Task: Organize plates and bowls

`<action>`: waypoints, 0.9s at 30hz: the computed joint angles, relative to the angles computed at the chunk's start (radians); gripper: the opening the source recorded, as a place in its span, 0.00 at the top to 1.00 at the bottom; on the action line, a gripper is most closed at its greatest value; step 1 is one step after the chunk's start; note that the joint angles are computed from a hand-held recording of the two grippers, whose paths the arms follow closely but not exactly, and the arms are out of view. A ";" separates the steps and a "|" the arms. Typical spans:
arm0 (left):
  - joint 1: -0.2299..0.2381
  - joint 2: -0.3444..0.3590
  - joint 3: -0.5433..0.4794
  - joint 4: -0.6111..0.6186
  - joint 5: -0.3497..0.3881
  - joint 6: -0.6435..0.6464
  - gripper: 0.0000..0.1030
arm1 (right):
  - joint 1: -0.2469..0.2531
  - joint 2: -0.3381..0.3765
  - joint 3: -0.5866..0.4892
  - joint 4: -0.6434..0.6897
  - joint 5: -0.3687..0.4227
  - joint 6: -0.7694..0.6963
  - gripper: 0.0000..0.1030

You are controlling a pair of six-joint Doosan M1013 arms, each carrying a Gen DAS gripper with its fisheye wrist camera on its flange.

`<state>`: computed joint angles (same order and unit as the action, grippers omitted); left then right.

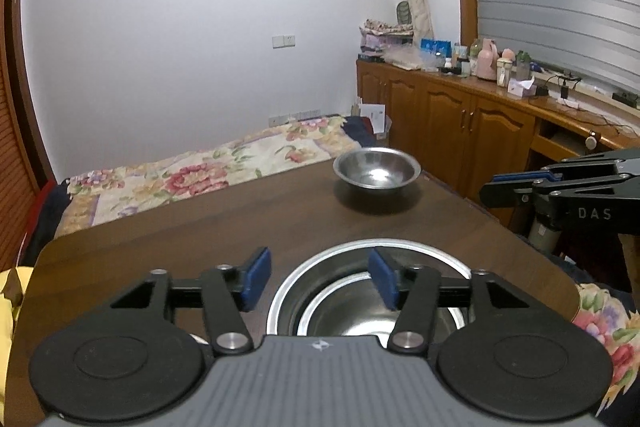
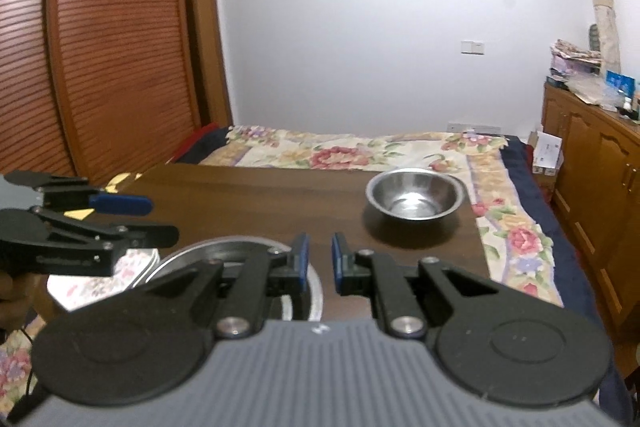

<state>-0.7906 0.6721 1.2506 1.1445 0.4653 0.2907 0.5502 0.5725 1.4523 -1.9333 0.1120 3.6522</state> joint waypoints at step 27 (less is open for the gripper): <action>0.041 0.101 -0.247 -0.408 -0.031 0.507 0.09 | -0.062 0.044 -0.069 -0.004 0.111 0.025 0.09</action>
